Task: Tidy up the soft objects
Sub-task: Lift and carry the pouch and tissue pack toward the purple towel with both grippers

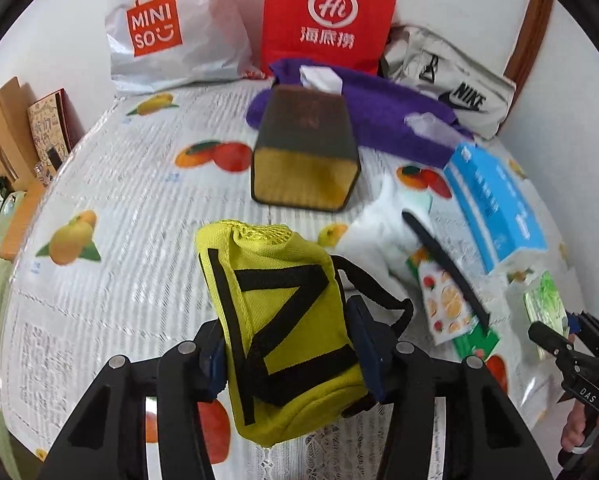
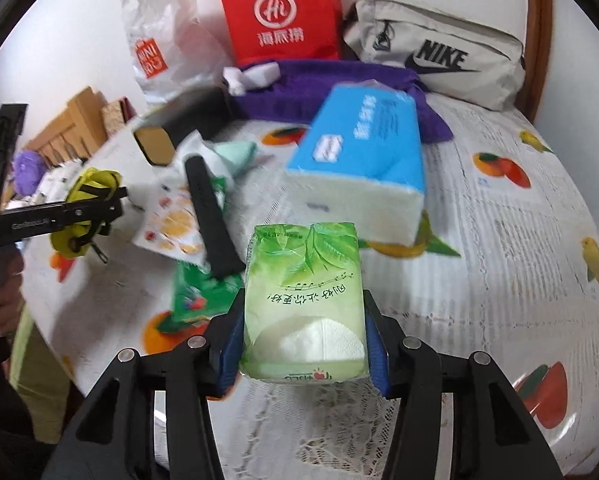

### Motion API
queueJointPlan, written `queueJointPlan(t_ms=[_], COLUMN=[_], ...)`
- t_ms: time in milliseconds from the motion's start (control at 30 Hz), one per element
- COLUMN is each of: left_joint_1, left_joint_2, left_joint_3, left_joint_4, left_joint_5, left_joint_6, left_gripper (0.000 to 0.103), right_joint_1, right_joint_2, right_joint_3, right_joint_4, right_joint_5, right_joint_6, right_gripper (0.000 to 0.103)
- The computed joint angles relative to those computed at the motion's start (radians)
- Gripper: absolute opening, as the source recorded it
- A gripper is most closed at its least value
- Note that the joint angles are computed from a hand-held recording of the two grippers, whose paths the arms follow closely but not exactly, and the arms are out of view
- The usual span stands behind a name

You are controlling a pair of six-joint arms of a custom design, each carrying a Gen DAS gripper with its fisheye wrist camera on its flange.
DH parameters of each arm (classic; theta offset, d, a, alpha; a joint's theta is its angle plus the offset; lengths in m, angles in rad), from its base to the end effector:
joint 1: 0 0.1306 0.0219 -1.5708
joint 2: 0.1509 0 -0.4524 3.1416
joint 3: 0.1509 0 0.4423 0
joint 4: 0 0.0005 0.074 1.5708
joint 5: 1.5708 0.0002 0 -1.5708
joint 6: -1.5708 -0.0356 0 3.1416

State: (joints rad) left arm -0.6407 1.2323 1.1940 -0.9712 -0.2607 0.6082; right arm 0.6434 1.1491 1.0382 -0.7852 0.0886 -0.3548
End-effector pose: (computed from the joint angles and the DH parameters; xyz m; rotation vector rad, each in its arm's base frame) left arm 0.3555 -0.2543 0.4663 -0.0546 2.5355 -0.1576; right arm 0.3292 0.2423 0.4320 -0.3197 2.4693 0.3210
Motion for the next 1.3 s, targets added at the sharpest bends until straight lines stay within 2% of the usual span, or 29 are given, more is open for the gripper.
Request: queueJointPlan(t_ms=[133, 333, 500, 933, 1300], left_joint_1=[0.013, 0.047, 0.063, 0.127, 0.17], left_joint_2=[0.001, 0.006, 0.033, 0.18, 0.351], left_joint_3=[0.028, 0.072, 0.125, 0.31, 0.48], left_joint_4=[-0.012, -0.001, -0.007, -0.005, -0.017], left_joint_5=[-0.013, 0.025, 0.021, 0.077, 0.189], left_joint_6=[-0.007, -0.011, -0.034, -0.103, -0.158], left_gripper=[0.05, 0.05, 0.05, 0.05, 0.051], right_joint_1=[-0.018, -0.046, -0.081, -0.182, -0.254], right_joint_2=[-0.006, 0.014, 0.051, 0.234, 0.425], right_joint_3=[0.03, 0.098, 0.162, 0.372, 0.541], right_joint_4=[0.008, -0.004, -0.011, -0.016, -0.023], right_joint_5=[-0.043, -0.055, -0.063, -0.099, -0.138], right_joint_6=[0.006, 0.04, 0.072, 0.158, 0.208], right_gripper=[0.051, 0.051, 0.051, 0.052, 0.052])
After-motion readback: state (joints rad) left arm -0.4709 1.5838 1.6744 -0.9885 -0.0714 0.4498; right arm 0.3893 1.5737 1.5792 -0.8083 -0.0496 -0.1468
